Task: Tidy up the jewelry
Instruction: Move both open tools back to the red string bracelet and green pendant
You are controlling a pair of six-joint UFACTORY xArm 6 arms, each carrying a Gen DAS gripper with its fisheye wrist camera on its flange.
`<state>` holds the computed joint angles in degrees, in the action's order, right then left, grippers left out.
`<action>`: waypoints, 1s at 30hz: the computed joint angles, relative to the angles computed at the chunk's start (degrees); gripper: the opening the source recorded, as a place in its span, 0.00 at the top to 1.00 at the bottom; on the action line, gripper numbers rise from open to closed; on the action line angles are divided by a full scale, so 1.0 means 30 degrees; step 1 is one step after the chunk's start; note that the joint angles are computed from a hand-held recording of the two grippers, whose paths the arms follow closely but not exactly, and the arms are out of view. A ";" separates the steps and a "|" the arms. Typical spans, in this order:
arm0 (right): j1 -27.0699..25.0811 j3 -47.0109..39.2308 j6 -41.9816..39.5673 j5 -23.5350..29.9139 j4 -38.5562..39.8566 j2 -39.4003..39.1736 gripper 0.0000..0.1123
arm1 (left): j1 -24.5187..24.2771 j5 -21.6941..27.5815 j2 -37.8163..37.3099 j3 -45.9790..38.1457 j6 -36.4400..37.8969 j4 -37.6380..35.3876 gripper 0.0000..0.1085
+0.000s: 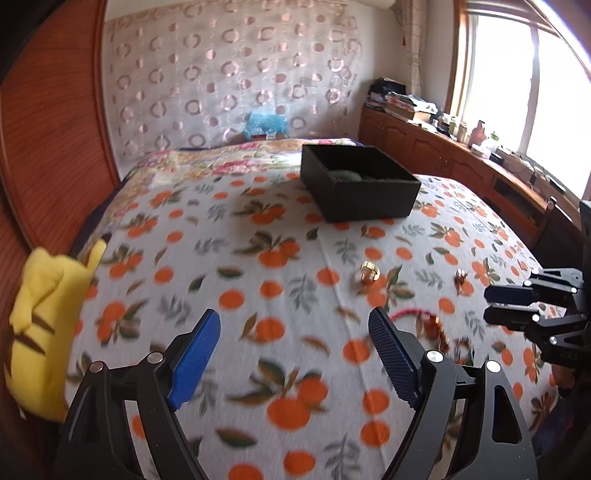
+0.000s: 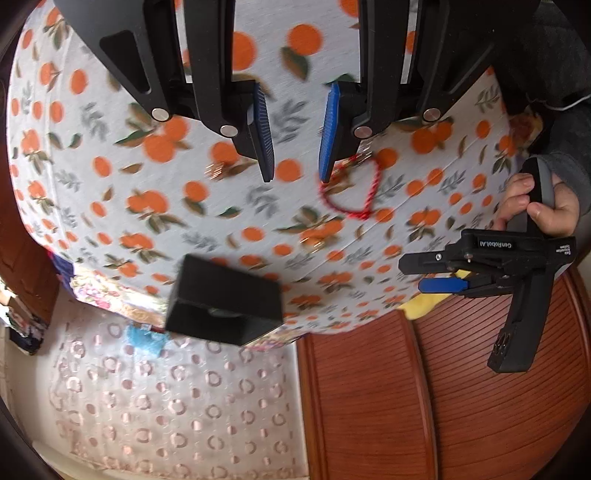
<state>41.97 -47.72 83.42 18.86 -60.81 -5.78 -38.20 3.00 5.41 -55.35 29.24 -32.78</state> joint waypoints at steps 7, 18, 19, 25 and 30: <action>0.1107 -0.1006 -0.0793 0.0976 0.1407 0.1283 0.58 | 0.0266 0.0105 -0.0917 0.1478 0.0997 -0.1557 0.27; 0.2183 -0.2029 -0.3368 0.3499 0.3648 0.2072 0.51 | -0.0069 0.0300 -0.1108 0.1634 0.3404 -0.4372 0.27; 0.2157 -0.1894 -0.3341 0.3601 0.3670 0.1926 0.51 | -0.0142 0.0325 -0.1128 0.1615 0.3520 -0.4473 0.27; 0.1644 -0.0550 -0.1896 0.3604 0.3071 0.0764 0.52 | -0.0495 0.0368 -0.1123 0.1556 0.3642 -0.4493 0.27; 0.1851 -0.0585 -0.1895 0.3902 0.2785 0.0729 0.75 | -0.0712 0.0381 -0.1168 0.1558 0.3631 -0.4408 0.27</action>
